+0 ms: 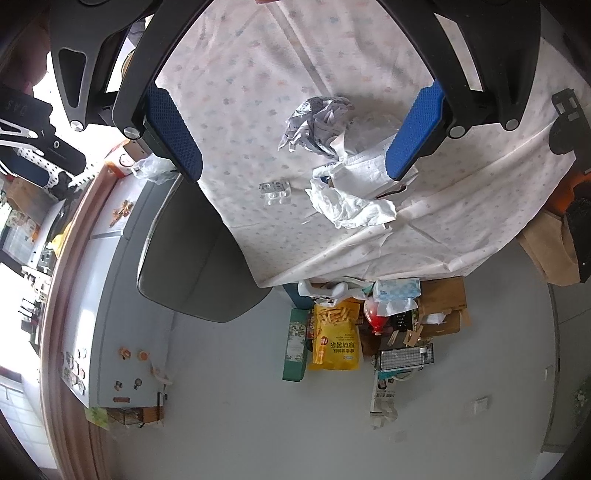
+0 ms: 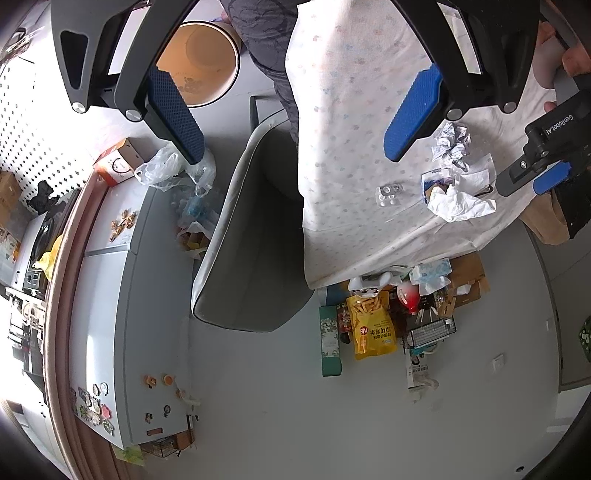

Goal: Collect trash

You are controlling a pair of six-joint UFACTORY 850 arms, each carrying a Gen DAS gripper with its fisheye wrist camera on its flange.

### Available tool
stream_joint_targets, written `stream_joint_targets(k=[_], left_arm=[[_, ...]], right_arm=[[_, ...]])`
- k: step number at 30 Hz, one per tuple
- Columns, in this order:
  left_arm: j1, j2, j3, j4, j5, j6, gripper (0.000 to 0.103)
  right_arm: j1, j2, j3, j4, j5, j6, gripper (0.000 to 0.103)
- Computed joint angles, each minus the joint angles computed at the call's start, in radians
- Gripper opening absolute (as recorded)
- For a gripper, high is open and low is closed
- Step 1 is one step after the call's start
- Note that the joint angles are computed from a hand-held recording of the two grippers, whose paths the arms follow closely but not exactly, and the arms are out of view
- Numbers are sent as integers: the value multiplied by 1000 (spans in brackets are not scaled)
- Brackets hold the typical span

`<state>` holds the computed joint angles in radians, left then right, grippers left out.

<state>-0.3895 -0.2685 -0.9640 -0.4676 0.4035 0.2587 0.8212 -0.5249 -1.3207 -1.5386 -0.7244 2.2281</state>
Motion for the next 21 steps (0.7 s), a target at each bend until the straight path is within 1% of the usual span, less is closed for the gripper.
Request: stream_joint_targets(k=[14,21], left_arm=[[-5,0,-2,28,4,-26,99],[-4,4,-1,46,7,-46,99]], right_arm=[[-6,19,25,-22,-15,38,95],[-11,24,31,-29,-3,59,95]])
